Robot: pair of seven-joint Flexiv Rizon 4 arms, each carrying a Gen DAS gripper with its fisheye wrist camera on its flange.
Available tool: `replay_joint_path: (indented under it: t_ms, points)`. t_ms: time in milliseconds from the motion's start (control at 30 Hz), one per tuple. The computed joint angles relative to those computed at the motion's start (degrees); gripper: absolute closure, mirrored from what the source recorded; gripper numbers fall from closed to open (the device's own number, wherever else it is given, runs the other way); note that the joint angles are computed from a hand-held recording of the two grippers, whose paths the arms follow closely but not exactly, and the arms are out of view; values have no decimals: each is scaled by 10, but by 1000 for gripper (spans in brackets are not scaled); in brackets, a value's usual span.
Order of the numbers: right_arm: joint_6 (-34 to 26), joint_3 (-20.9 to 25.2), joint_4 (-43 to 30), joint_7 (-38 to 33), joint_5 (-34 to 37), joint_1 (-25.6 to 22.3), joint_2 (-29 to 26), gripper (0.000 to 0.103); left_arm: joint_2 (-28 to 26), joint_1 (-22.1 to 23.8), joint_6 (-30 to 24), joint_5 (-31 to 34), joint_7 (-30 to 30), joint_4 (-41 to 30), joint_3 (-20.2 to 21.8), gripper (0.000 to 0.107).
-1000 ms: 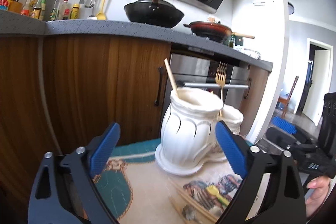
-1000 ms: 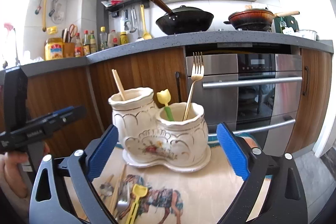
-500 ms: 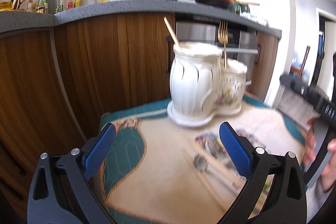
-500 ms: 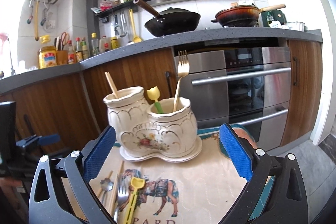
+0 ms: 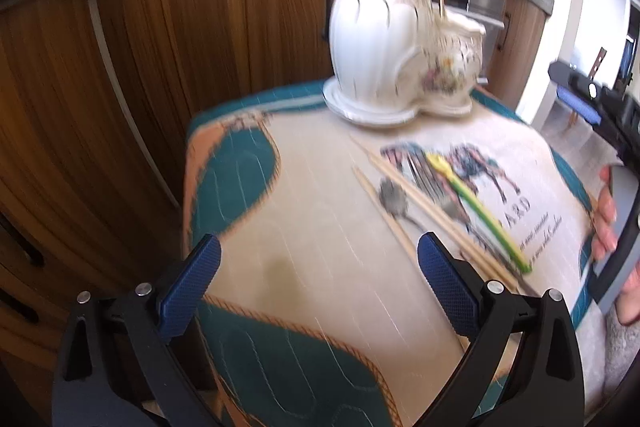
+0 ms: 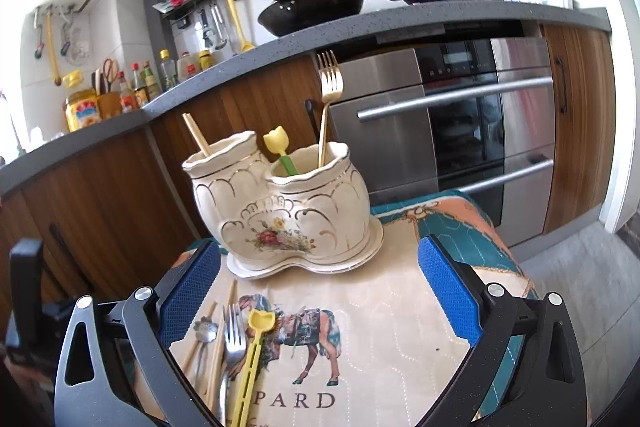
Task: Organize utensils
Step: 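Withdraw both tools back over the placemat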
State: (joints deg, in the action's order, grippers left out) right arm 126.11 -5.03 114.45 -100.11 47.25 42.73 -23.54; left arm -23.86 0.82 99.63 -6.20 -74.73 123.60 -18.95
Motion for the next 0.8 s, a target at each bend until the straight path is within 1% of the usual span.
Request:
replay_joint_path:
  t_ms: [100, 167, 200, 333, 400, 433, 467, 500, 600, 733, 767, 800]
  points:
    - [-8, -8, -2, -10, 7, 8, 0, 5, 2, 23, -21, -6, 5, 8, -35, 11]
    - [-15, -23, -6, -28, 20, 24, 0, 5, 2, 37, -33, -14, 10, 10, -59, 13]
    - [-18, -29, -8, -36, 25, 30, 0, 5, 1, 32, -40, -17, 13, 7, -58, 16]
    - [-28, -46, -13, -66, 43, 49, 2, 5, -2, -36, -61, -21, 24, -13, 2, 22]
    - [-31, -48, -14, -73, 45, 52, 2, 5, -4, -77, -73, -21, 22, -24, 42, 34]
    - [-33, -49, -14, -75, 47, 53, 3, 5, -5, -100, -82, -19, 19, -32, 67, 37]
    - [-35, -50, -14, -76, 48, 53, 3, 5, -5, -110, -88, -19, 19, -35, 78, 42]
    - [-39, -55, -16, -79, 53, 56, 4, 5, -7, -115, -92, -20, 21, -38, 82, 47]
    - [-71, -100, -24, -102, 93, 89, 9, 5, -11, -112, -91, -26, 33, -42, 77, 51]
    - [-95, -129, -17, -78, 88, 107, 11, 5, -17, -115, -93, -32, 39, -51, 82, 54]
    - [-99, -136, -15, -72, 84, 112, 11, 5, -18, -123, -97, -31, 37, -56, 93, 60]
    - [-103, -143, -12, -66, 81, 118, 11, 5, -19, -128, -99, -30, 36, -60, 100, 69]
